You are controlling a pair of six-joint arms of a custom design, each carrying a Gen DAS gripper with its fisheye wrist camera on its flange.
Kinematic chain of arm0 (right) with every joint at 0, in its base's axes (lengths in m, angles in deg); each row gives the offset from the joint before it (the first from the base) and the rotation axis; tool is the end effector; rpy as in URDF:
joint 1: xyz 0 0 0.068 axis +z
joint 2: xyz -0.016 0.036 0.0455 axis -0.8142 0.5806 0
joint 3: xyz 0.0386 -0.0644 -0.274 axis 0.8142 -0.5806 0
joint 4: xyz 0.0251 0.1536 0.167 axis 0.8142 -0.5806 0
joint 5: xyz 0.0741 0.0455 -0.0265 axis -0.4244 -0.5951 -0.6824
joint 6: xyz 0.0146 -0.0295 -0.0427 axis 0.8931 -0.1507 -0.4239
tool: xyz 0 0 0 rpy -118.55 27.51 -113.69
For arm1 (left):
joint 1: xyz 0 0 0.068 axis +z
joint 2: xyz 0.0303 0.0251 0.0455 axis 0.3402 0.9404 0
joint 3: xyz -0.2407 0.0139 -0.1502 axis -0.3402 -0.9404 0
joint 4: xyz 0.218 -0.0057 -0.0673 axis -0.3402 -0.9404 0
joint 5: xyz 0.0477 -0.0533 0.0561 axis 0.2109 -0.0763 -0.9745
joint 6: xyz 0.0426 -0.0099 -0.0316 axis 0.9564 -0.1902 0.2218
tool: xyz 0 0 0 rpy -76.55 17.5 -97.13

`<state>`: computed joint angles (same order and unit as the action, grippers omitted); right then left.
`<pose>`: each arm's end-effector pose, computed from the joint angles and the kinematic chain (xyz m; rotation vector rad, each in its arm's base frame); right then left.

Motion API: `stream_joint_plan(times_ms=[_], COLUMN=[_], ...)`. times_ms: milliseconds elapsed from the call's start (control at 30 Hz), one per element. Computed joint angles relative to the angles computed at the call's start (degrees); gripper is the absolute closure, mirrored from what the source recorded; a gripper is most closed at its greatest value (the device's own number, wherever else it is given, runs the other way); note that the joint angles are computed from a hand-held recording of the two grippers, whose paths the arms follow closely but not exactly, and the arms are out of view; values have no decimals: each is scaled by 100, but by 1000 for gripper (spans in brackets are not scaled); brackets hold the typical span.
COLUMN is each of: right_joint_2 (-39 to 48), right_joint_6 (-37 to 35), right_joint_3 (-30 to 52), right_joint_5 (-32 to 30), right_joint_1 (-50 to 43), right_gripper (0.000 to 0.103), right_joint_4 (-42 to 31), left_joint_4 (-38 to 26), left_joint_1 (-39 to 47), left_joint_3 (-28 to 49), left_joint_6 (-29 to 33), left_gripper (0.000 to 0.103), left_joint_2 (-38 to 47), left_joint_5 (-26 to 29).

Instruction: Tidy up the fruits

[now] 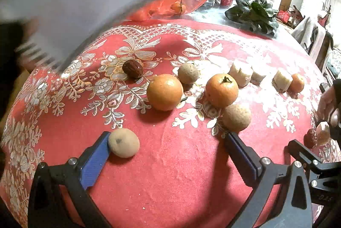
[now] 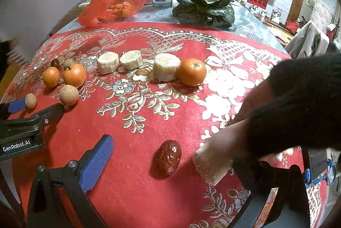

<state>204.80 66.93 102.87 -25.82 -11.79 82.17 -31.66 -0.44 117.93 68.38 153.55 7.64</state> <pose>0.2602 0.2168 0.0818 0.2628 2.4954 -0.0788 0.3311 -0.1222 0.0867 0.4025 2.4920 -0.1385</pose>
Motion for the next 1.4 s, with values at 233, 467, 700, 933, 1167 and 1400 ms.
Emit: stream_joint_plan(times_ms=[233,467,700,933,1167,1400], right_joint_2=[-11,-15,-14,-23,-31,-30], right_joint_6=[-14,-27,-28,-4,21,18], right_joint_3=[-21,-47,-48,-25,6,7], right_joint_5=[-6,-10,-11,-3,7,5], right_joint_1=[-12,-25,-26,-3,21,18], right_gripper=[0,0,0,0,0,0], right_joint_4=[15,44,46,0,-52,-50], left_joint_4=[-7,-13,-2,-5,-1,-1], left_joint_1=[1,2,0,1,0,0], left_joint_3=[2,5,2,2,1,1], left_joint_6=[1,2,0,1,1,0], left_gripper=[0,0,0,0,0,0], left_joint_2=[-5,-8,1,-3,0,1], left_joint_5=[1,1,0,1,0,0])
